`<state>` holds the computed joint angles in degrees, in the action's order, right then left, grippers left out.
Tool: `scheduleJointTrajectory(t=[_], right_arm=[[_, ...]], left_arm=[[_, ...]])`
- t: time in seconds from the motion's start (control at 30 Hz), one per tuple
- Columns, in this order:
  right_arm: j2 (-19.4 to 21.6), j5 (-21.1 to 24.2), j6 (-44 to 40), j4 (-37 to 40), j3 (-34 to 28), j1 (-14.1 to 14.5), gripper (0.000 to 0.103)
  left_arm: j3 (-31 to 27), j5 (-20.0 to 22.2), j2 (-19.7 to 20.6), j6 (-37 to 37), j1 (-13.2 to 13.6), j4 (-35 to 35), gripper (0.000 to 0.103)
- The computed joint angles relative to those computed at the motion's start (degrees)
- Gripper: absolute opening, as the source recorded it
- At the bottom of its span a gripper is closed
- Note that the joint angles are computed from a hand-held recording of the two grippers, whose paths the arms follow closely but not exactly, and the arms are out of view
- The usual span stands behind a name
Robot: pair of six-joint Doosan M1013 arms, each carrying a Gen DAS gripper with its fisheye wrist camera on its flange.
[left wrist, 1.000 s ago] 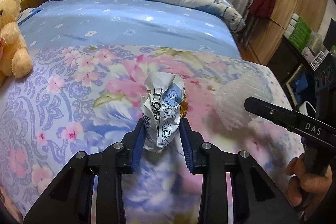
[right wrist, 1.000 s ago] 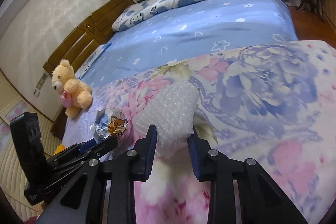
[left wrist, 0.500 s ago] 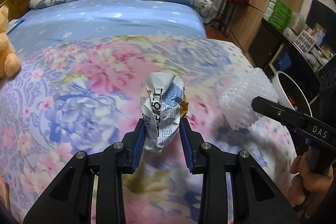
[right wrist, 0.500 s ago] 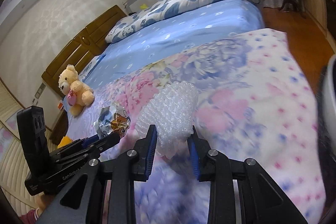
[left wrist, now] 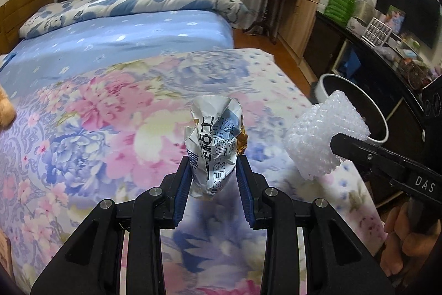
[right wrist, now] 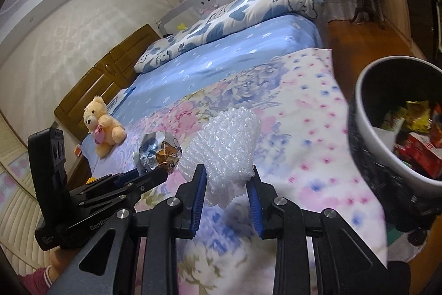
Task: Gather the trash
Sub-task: 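Carry the silver wrapper and foam net over the bin with both tools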
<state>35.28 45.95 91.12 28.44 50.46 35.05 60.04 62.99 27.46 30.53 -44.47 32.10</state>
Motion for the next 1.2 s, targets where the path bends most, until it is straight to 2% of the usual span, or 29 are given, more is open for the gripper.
scheduleJointTrajectory(t=[0.5,1.2], right_arm=[[-5.02,-4.05,1.81,-1.12,7.93,-1.69,0.030],[-8.65,-7.19,4.96,-3.55,13.08,-3.97,0.030]], left_arm=[[-5.02,0.36,3.30,5.25,-1.52,-2.05,0.031],[-12.95,0.82,8.11,12.60,-2.10,-5.99,0.031]])
